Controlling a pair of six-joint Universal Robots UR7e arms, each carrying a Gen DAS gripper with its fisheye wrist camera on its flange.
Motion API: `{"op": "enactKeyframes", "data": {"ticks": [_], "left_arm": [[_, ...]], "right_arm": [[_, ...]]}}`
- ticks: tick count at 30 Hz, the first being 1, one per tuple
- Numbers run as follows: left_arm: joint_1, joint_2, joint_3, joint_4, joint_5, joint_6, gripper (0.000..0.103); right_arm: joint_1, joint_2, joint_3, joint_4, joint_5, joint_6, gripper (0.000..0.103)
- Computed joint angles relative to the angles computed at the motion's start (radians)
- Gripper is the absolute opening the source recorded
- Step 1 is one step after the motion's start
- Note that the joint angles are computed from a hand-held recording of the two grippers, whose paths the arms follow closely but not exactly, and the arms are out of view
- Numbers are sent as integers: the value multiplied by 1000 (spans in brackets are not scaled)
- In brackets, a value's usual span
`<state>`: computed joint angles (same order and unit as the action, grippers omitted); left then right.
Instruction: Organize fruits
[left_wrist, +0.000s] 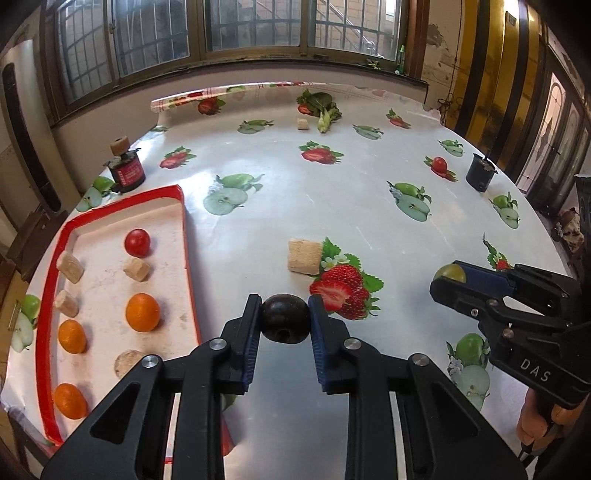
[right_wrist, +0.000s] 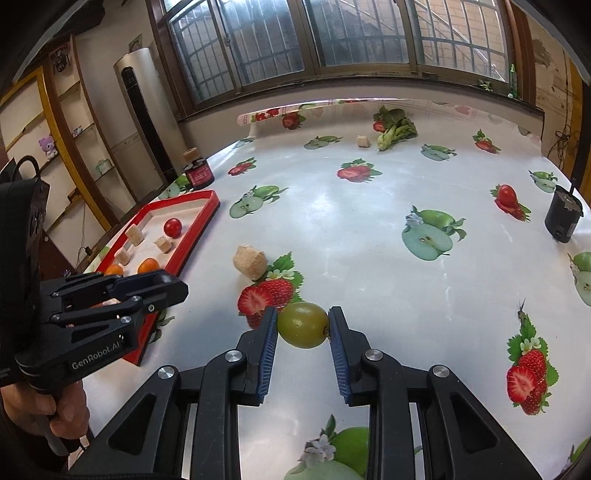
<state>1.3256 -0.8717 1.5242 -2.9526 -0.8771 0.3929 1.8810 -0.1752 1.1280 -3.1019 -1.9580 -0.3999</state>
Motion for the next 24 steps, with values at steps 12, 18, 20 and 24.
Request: {"op": "enactKeyframes", "data": {"ticks": [12, 18, 20, 24], "left_arm": [[28, -54, 22, -35, 5, -19, 23], [40, -71, 25, -52, 2, -20, 23], [44, -75, 23, -56, 1, -21, 23], [53, -82, 17, -57, -3, -25, 23]], "right_arm": [[47, 51, -70, 60, 22, -36, 29], [63, 79, -113, 90, 23, -49, 29], [67, 88, -127, 100, 25, -50, 29], [76, 106, -161, 123, 29, -58, 29]]}}
